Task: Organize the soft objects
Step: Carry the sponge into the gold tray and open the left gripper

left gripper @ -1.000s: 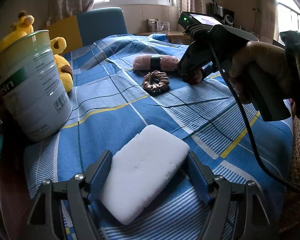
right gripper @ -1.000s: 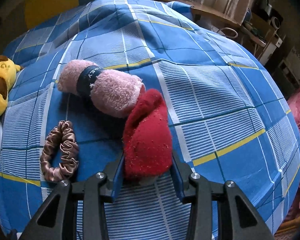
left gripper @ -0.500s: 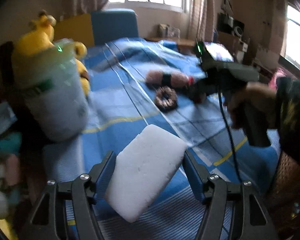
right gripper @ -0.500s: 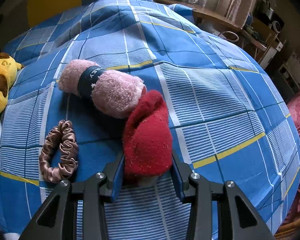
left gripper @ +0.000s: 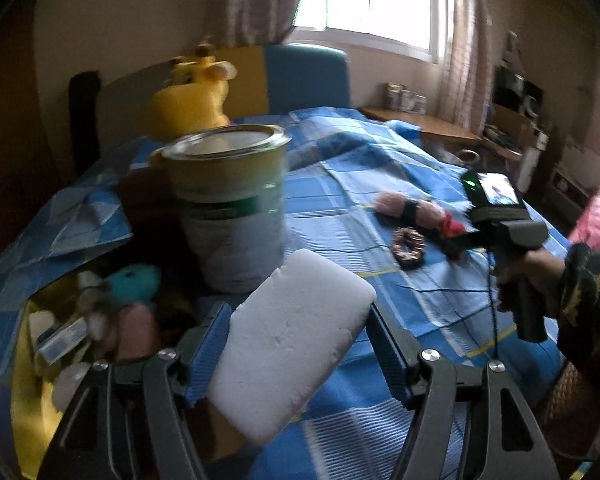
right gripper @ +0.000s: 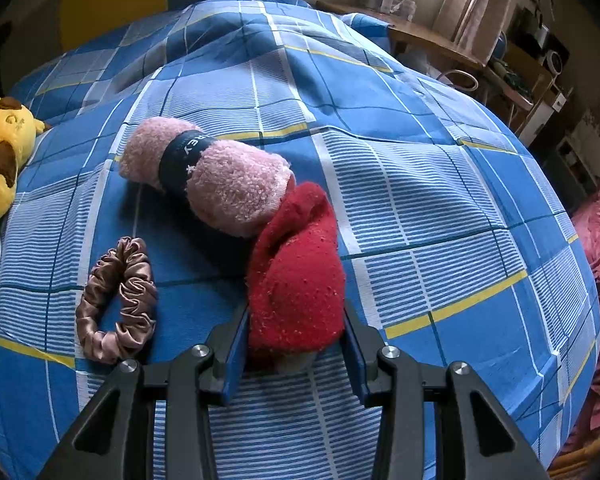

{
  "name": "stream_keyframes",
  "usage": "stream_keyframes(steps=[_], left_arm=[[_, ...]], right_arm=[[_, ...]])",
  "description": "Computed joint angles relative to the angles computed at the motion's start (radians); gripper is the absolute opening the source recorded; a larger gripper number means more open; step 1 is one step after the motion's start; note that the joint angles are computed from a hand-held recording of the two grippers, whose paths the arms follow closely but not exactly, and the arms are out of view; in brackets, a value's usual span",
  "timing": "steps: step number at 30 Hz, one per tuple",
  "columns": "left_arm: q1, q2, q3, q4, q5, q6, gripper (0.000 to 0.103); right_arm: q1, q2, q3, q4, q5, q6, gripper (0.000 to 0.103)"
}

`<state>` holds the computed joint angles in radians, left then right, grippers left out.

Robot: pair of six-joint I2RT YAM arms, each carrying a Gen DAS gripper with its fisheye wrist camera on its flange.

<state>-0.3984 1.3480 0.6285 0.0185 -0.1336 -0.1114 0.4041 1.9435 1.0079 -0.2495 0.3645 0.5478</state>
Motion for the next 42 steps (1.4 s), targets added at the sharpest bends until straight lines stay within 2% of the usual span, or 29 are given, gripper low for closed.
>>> stream_keyframes(steps=[10, 20, 25, 33, 37, 40, 42], left_arm=[[0.204, -0.078, -0.064, -0.031, 0.027, 0.016, 0.071], [0.395, -0.071, -0.116, -0.009, 0.058, 0.048, 0.071], [0.545, -0.037, -0.14, 0.012, 0.096, 0.083, 0.072], [0.774, 0.032, -0.154, 0.04, 0.214, 0.144, 0.081], [0.812, 0.052, -0.166, 0.053, 0.231, 0.172, 0.088], [0.83, 0.047, -0.172, 0.052, 0.258, 0.189, 0.097], [0.835, 0.047, -0.164, 0.048, 0.263, 0.202, 0.098]], right_arm=[[0.008, 0.001, -0.001, 0.0, 0.015, -0.007, 0.042], [0.015, 0.003, -0.001, 0.003, 0.024, -0.013, 0.041], [0.016, 0.002, -0.003, 0.004, 0.027, -0.013, 0.041], [0.011, -0.004, -0.005, 0.0, 0.012, 0.001, 0.041], [-0.02, -0.019, -0.014, 0.008, -0.032, 0.021, 0.037], [-0.03, -0.041, -0.021, -0.017, -0.008, 0.067, 0.033], [-0.036, -0.072, -0.036, -0.021, 0.01, 0.098, 0.033]])
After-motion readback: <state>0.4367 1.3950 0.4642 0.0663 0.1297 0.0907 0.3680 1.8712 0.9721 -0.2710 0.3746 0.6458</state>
